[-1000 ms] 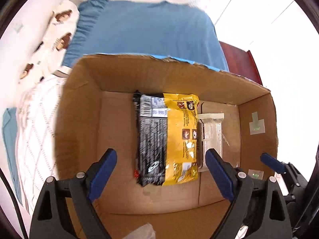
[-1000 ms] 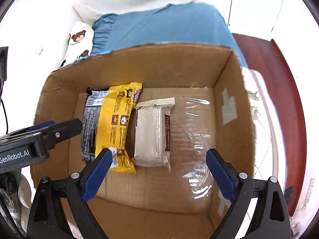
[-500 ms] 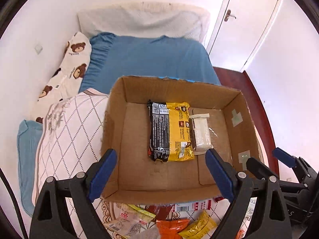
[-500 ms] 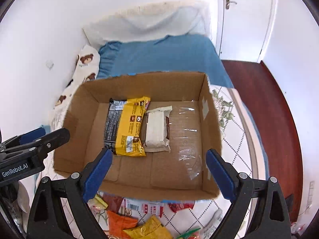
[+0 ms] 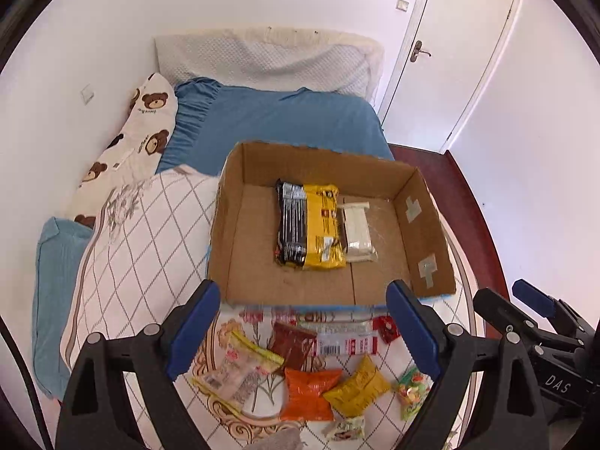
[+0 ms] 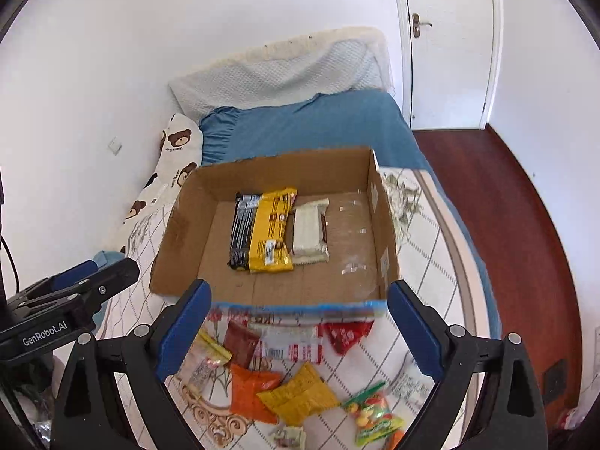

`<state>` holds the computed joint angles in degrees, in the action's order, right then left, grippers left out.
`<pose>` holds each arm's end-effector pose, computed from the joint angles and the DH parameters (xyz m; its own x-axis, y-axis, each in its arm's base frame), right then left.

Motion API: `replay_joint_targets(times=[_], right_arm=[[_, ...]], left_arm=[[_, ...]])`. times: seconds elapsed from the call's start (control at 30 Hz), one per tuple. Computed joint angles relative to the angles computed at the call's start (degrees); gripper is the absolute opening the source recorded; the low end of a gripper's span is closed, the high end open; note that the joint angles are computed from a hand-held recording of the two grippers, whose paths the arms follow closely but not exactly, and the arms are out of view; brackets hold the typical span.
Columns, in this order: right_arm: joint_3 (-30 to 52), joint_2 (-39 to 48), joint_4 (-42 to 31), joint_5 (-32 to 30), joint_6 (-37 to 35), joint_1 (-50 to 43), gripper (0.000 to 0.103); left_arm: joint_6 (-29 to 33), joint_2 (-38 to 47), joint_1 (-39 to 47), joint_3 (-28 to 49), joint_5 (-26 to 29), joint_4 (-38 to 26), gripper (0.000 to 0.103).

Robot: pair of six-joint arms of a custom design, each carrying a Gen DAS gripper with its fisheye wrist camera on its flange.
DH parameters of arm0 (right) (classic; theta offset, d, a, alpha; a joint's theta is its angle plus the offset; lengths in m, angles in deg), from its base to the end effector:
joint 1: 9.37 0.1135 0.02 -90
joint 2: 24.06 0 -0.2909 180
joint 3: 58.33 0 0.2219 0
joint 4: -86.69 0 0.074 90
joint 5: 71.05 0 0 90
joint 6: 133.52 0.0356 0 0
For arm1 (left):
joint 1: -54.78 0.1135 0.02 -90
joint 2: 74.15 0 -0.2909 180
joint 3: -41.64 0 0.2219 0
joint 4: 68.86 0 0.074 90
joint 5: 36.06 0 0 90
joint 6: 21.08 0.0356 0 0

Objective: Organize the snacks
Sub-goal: 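Move back to the snacks, left tool grasps orange bag while right grasps yellow bag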

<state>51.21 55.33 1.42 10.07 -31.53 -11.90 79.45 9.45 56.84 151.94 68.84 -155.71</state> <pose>0.2208 -0.0043 0.4213 -0.8109 0.2413 -0.5331 0.1267 0.9618 0.2427 0.2399 -0.0005 0.4083 -0.8351 0.1467 -0.5301 0.2500 0.9597 -0.1283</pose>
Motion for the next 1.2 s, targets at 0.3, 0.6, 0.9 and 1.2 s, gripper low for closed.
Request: replay_joint_targets(times=[0.3,0.6,0.9,1.2], right_arm=[[-28.0,-7.1,5.1,-11.7,7.6,-3.3,0.097],[-53.5,2.5,28.6,-24.5,26.1,-5.0,0.097],[-48.8,4.5,26.3,-6.3,17.4,9.4,0.067],[-49.6,0.8,18.6,3.6,4.4,14.6,0.065]], left_arm=[[4.5,-5.5,4.2,-27.6,-8.9,8.8,0.091],[4.9,-4.6,5.5,-45.4,-15.8,19.8,0.091],[4.4,-1.4,1.7,-47.1,-14.6,20.7,0.091],[-1.7,9.0,-11.9,-49.7,-9.6,25.0,0.091]])
